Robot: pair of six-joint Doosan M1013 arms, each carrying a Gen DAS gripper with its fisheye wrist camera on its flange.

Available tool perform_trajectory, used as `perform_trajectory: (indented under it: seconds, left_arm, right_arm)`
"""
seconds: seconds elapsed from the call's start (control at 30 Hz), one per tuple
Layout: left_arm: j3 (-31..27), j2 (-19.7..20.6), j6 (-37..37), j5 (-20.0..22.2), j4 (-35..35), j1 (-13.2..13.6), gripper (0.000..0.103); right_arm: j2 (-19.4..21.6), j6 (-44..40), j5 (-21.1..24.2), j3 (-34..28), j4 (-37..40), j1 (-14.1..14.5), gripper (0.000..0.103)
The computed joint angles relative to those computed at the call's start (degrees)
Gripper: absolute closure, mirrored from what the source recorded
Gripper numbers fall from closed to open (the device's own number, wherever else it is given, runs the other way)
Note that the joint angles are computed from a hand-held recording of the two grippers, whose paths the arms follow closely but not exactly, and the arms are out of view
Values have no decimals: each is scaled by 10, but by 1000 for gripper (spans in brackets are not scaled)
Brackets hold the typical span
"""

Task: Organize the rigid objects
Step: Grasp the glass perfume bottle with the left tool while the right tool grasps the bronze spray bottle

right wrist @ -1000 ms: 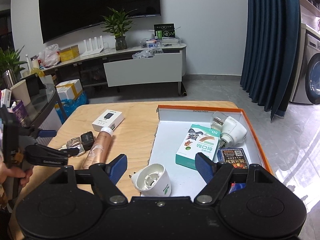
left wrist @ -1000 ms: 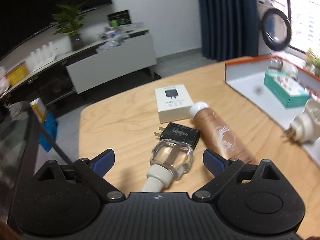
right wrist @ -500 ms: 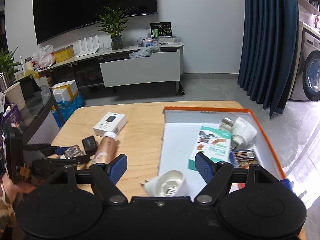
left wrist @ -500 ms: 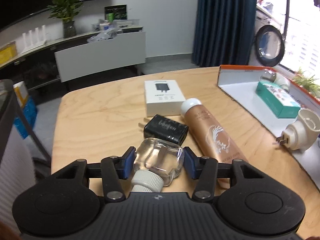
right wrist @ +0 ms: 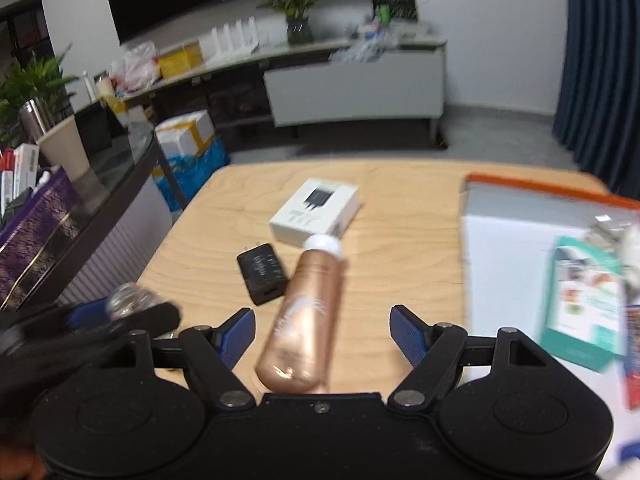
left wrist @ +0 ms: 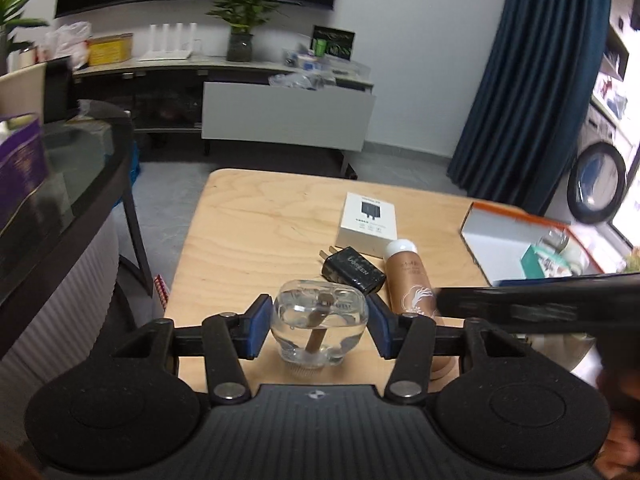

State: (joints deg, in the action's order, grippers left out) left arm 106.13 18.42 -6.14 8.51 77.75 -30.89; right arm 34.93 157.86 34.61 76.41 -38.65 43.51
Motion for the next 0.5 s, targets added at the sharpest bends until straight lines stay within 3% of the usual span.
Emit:
perform_trajectory:
  seconds: [0.17, 0.3, 0.4, 0.5]
  left_arm:
    - [6, -5, -91, 6, 83, 1, 51]
    - [5, -3, -156, 3, 140, 3, 51]
    - [4, 0, -186, 5, 177, 1, 51]
    - [3, 3, -217, 0, 215, 2, 51]
  right_arm:
    - [40, -44, 23, -45, 43, -7, 17]
    - [60, -15, 42, -61, -17, -5, 21]
    - [62, 10, 41, -59, -62, -3, 56]
    - [56, 28, 32, -47, -71, -5, 57]
